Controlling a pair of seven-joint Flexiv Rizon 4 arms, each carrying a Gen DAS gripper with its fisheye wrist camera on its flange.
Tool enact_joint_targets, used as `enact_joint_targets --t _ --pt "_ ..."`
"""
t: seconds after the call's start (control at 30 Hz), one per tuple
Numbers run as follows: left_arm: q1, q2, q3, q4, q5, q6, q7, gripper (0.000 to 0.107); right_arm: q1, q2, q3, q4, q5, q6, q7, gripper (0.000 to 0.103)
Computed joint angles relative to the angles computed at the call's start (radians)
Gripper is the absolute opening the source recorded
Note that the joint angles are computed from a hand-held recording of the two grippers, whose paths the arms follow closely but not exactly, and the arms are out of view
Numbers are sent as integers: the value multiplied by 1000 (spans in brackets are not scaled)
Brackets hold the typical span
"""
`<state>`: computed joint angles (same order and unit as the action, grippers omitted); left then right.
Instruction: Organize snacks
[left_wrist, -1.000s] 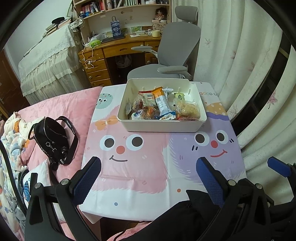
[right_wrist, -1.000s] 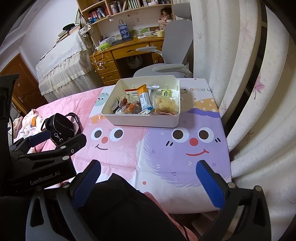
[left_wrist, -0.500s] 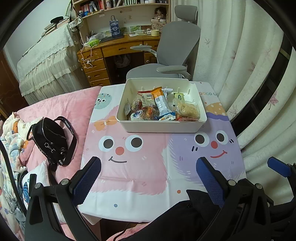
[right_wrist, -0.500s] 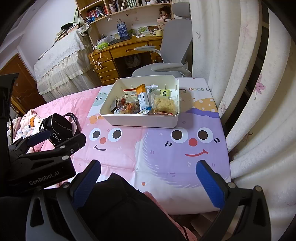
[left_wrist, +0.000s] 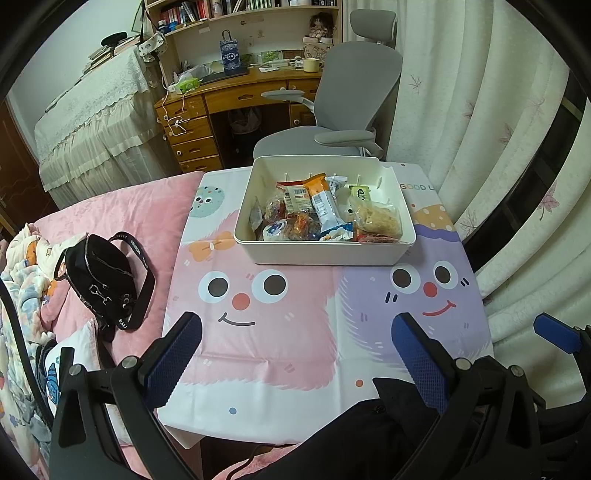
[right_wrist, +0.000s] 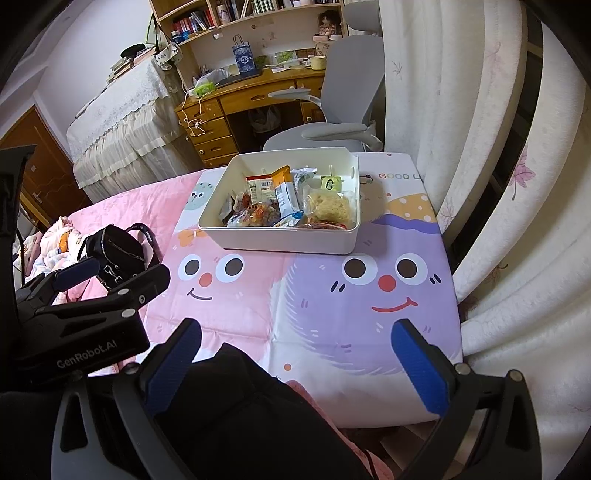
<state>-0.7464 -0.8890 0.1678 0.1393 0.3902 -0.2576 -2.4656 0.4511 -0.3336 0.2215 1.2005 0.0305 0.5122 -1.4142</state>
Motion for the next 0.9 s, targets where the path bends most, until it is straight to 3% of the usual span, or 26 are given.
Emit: enact_joint_targets --t 0.17,0.23,0.5,0.9 --pt "3 1 -3 3 -2 3 2 102 0 -1 -1 -4 0 -3 -1 103" --pt "2 34 -4 69 -4 36 -7 102 1 -2 -1 -5 0 -5 0 103" --pt "1 62 -18 126 -1 58 -21 102 -2 3 0 10 2 0 -1 103" --pt "4 42 -22 85 -10 26 -14 102 -9 18 4 42 14 4 -6 103"
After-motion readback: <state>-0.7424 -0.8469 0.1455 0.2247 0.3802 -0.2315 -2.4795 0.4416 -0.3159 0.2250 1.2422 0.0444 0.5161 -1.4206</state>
